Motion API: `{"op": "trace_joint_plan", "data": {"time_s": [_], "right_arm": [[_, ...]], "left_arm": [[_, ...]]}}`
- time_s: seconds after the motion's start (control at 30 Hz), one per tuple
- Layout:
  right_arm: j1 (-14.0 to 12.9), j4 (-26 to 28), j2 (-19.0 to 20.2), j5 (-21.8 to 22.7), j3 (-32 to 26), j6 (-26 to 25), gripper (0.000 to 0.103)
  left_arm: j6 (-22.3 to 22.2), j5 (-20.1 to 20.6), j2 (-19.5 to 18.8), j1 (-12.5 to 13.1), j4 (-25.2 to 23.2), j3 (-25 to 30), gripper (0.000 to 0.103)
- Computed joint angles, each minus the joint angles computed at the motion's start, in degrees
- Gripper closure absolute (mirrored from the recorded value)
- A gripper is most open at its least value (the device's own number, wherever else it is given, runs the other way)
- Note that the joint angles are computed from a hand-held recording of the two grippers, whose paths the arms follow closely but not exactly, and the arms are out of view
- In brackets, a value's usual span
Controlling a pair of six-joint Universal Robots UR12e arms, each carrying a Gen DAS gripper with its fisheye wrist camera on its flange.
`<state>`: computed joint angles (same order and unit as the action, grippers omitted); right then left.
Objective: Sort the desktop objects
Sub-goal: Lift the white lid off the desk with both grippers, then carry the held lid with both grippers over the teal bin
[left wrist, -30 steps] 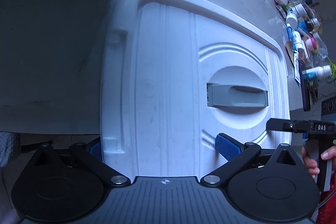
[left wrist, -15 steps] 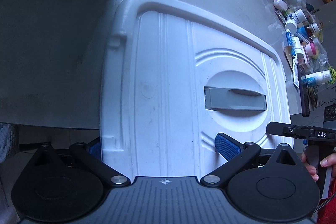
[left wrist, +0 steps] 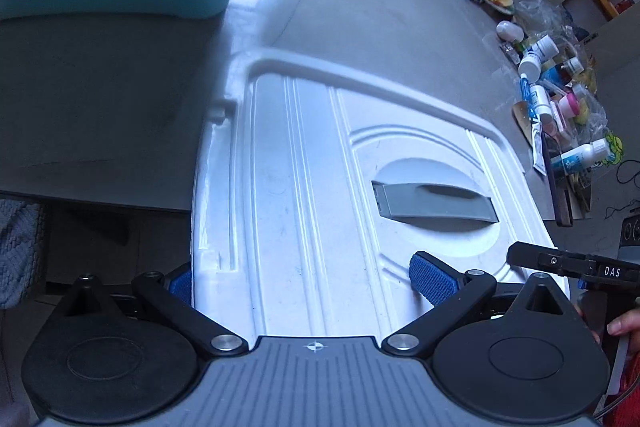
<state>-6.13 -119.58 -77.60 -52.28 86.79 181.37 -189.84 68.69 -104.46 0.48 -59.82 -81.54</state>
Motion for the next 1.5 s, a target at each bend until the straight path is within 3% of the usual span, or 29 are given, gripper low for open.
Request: {"op": "trace_joint_plan", "data": {"time_s": [0.57,0.83,1.1,1.5], "right_arm": [[0.9,-6.3,-1.9,3.4,1.8,-1.9,0.013],[3.5,-10.5,-2.1,4.8,2.0,0.6,0.015],[7.5,-17.3,-0.6,2.0,0.6,5.6,0.019],[10.1,-25.4,-2.1,2.4,1.6,9.3,0.021]], "left_arm": [[-0.9,2.7,8.3,2.1,5.0,-6.2,0.000],[-1.1,4.6,12.8,4.3,7.8,-9.7,0.000],[0.4,2.1,15.0,8.5,9.1,-11.7,0.001],[3.3,1.4,20.5,11.9,11.7,-13.9,0.001]]}}
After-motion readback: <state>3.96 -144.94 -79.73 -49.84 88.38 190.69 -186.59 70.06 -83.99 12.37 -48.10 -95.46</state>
